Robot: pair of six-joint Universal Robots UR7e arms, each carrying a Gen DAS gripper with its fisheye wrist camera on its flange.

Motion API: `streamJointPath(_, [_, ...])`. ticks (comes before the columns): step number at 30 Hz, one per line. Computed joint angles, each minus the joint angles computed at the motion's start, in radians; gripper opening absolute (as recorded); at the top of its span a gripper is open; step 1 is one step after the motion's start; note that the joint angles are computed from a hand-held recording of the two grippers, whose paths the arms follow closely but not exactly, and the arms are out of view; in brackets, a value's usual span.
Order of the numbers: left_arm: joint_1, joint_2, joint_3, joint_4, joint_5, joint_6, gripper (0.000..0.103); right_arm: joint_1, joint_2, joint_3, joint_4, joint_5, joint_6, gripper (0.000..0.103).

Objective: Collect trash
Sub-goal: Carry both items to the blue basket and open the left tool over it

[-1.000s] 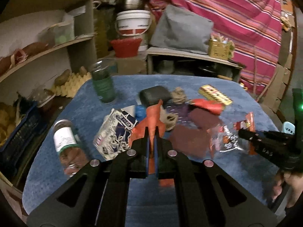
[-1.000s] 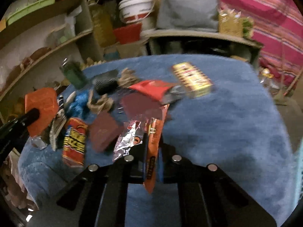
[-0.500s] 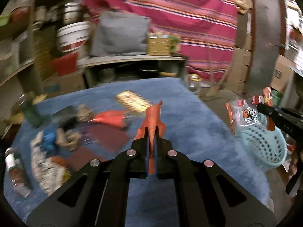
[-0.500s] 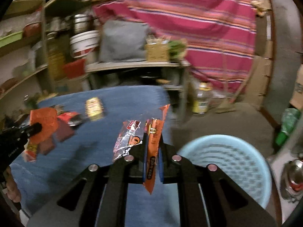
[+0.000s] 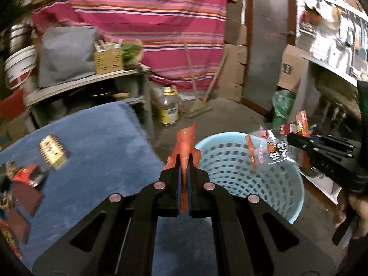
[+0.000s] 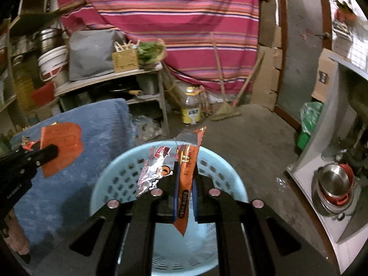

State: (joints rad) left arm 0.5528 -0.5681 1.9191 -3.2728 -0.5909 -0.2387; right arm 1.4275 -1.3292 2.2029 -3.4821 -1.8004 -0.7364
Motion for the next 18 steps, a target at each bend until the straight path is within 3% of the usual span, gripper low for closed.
streamJointPath(9, [0.025,0.092,-0.139,0.084,-0.064,0.006,0.004,-0.063,-0.015,-0.012,0.006,0.013,0.005,0.009])
streamJointPath(10, [0.029,0.095,-0.149,0.101,-0.077,-0.003,0.009,-0.069,-0.017,-0.013,0.011,0.016,0.009,0.009])
streamJointPath(12, [0.034,0.102,-0.166,0.129,-0.087,-0.021,0.028,-0.075,-0.023,-0.017,0.025,0.021,0.018,0.009])
streamJointPath(13, [0.037,0.106,-0.173,0.141,-0.087,-0.032,0.043,-0.075,-0.023,-0.016,0.025,0.02,0.016,0.009])
streamJointPath(18, [0.044,0.097,-0.162,0.162,-0.063,-0.069,0.055,-0.08,-0.018,-0.015,0.025,0.025,0.004,0.009])
